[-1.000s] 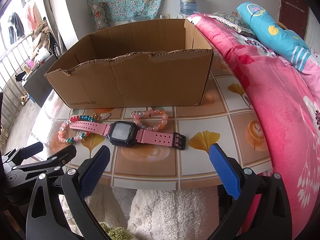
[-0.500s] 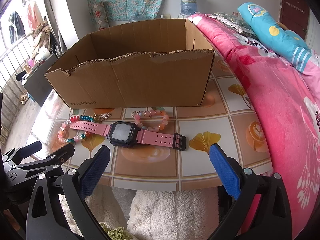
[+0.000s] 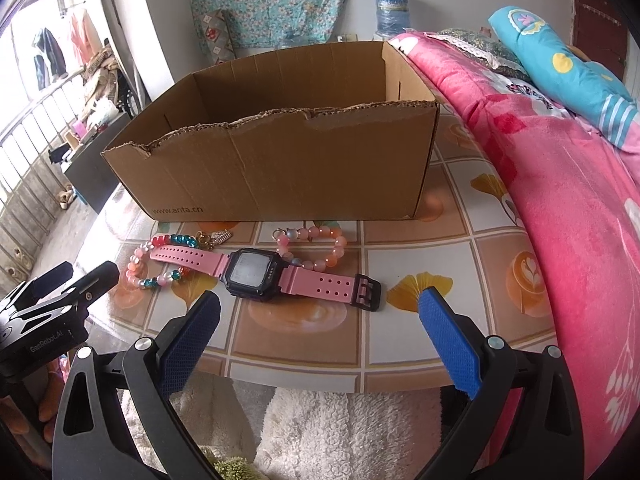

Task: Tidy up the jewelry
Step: 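Move the right tool to the pink-strapped watch and close around its face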

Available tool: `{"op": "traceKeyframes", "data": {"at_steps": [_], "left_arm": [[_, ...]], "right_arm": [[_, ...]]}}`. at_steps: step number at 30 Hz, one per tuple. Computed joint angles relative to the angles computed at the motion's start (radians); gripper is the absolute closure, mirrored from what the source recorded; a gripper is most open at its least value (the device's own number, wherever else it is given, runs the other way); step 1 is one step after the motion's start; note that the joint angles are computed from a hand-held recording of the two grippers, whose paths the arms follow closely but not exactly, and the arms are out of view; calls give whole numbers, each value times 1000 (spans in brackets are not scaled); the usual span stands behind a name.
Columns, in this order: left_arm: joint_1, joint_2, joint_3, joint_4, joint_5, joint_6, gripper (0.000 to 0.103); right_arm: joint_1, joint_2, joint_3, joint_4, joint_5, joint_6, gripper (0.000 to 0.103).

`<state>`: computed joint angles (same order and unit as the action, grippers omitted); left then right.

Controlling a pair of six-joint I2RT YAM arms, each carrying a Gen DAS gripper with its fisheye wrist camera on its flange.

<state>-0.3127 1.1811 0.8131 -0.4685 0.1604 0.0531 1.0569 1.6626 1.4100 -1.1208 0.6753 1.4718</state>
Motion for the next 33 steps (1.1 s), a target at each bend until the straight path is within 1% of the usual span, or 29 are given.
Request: {"op": "traceKeyframes", "data": {"at_steps": [2, 5, 7, 10, 13, 16, 18, 21, 23, 24, 26, 28, 29, 33], "left_arm": [[31, -16, -20, 26, 71, 21, 9], [45, -8, -18, 23, 129, 43, 9], [48, 9, -10, 20, 160, 40, 9], [46, 36, -6, 29, 201, 29, 9], [25, 33, -26, 74, 170, 18, 9], [6, 32, -40, 112, 113, 34, 9], [6, 33, -45, 131, 96, 48, 9], [40, 52, -40, 144, 118, 43, 9], [71, 68, -37, 151, 137, 37, 9], [85, 73, -38, 156, 142, 37, 9], [111, 83, -39, 164, 155, 45, 9], [127, 88, -41, 169, 156, 59, 16], [132, 92, -38, 163, 161, 71, 24], [148, 94, -42, 149, 207, 106, 31]], "right_arm": [[4, -23, -24, 43, 29, -54, 6], [1, -48, -53, 116, 50, -164, 6], [-9, -67, -80, 185, 44, -249, 6], [-29, -89, -115, 293, 6, -383, 15], [-54, -91, -137, 381, -56, -511, 25], [-75, -69, -122, 407, -114, -586, 33], [-86, -60, -111, 413, -135, -606, 34], [-107, -61, -117, 468, -177, -622, 36], [-119, -38, -101, 488, -206, -632, 42], [-126, -24, -92, 497, -225, -637, 43], [-136, 1, -77, 519, -260, -645, 48], [-135, 30, -54, 528, -282, -653, 49], [-129, 48, -33, 518, -281, -660, 49], [-119, 105, 43, 433, -257, -696, 49]]}}
